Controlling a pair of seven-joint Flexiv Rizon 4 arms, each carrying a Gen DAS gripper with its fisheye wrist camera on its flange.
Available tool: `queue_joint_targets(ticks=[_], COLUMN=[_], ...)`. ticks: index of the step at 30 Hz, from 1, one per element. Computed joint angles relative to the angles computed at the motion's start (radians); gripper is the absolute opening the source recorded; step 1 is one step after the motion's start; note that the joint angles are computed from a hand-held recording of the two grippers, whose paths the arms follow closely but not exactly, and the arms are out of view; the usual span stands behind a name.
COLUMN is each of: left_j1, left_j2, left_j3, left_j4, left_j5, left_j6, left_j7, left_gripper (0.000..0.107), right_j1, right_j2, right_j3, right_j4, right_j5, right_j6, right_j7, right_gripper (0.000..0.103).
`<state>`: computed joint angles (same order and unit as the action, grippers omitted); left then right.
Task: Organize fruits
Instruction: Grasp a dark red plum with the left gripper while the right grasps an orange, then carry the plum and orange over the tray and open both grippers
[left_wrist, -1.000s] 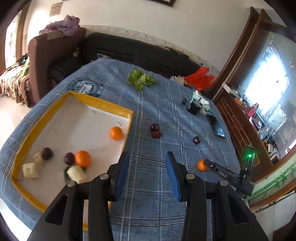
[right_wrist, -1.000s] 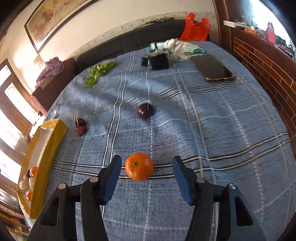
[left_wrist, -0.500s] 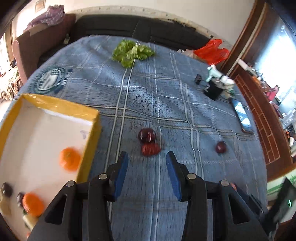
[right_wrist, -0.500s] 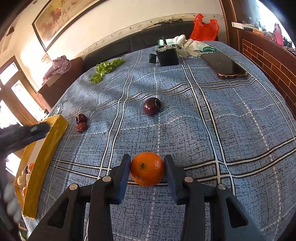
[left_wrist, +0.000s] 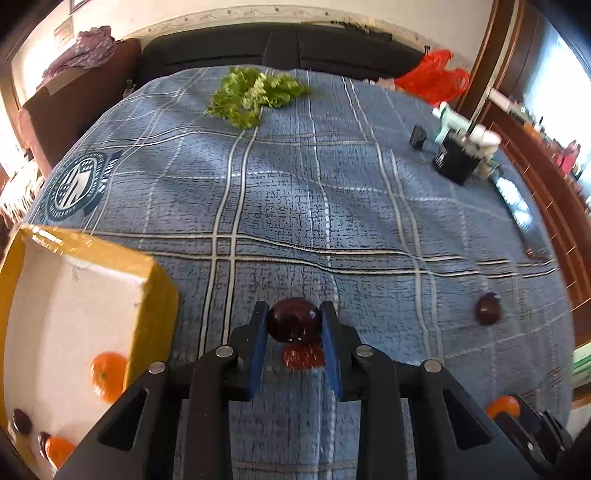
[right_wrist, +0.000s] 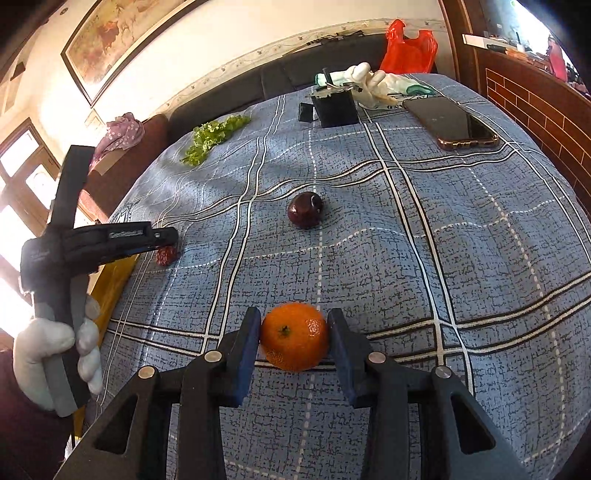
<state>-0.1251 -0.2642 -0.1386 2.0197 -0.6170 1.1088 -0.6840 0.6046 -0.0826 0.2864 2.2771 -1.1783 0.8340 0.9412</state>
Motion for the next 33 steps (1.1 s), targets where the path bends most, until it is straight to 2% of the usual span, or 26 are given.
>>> queue_joint_targets(ticks=[4, 9, 13, 16, 18, 20, 21, 23, 26, 30, 33], left_j1=[0.041, 0.069, 0.121, 0.174, 0.21, 0.247, 0.263, 0.283, 0.293, 0.295, 0.295], left_j2=[0.101, 0.198, 0.228, 0.226, 0.205, 0.176, 0.16, 0.145, 0.129, 0.12, 0.107], left_j3=[0.001, 0.1, 0.175, 0.214, 0.228, 0.236, 0.238, 0.233, 0.221, 0.208, 0.202], left_j4=[0.058, 0.094, 0.11, 0.111, 0.102, 0.088, 0.082, 0.085, 0.101, 0.12, 0.119], left_j5=[-0.175, -0.314, -0.366, -0.39, -0.404, -0.395, -0.384, -0.376, -0.369, -0.364, -0.353], left_j6=[-0.094, -0.216, -0.224, -0.221, -0.231, -0.252, -0.26, -0.264, -0.228, -0.181, -0.147], left_j7=[0.114, 0.218, 0.267, 0.288, 0.284, 0.25, 0.23, 0.221, 0.23, 0.252, 0.24], left_gripper=[0.027, 0.027, 0.027, 0.027, 0.027, 0.027, 0.027, 0.027, 0.027, 0.027, 0.028], right_j1=[0.001, 0.003, 0.022, 0.025, 0.019, -0.004, -0.022, -0.034, 0.001, 0.094, 0.141], right_j2=[0.014, 0.014, 0.014, 0.009, 0.01, -0.004, -0.028, -0.08, -0.185, -0.327, -0.408], right_j3=[-0.001, 0.008, 0.022, 0.022, 0.011, -0.021, -0.048, -0.064, -0.069, -0.086, -0.096], right_j4=[0.009, 0.006, -0.004, -0.013, -0.017, -0.034, -0.067, -0.141, -0.291, -0.493, -0.601], right_j5=[-0.069, -0.093, -0.045, -0.01, -0.054, -0.197, -0.314, -0.405, -0.365, -0.174, -0.052], right_j6=[-0.012, -0.043, -0.108, -0.105, -0.053, 0.077, 0.173, 0.261, 0.304, 0.274, 0.251], right_j7=[0.057, 0.079, 0.071, 0.055, 0.093, 0.186, 0.254, 0.272, 0.115, -0.198, -0.357], right_gripper=[0.041, 0.04, 0.04, 0.04, 0.04, 0.041, 0.041, 0.041, 0.041, 0.041, 0.042])
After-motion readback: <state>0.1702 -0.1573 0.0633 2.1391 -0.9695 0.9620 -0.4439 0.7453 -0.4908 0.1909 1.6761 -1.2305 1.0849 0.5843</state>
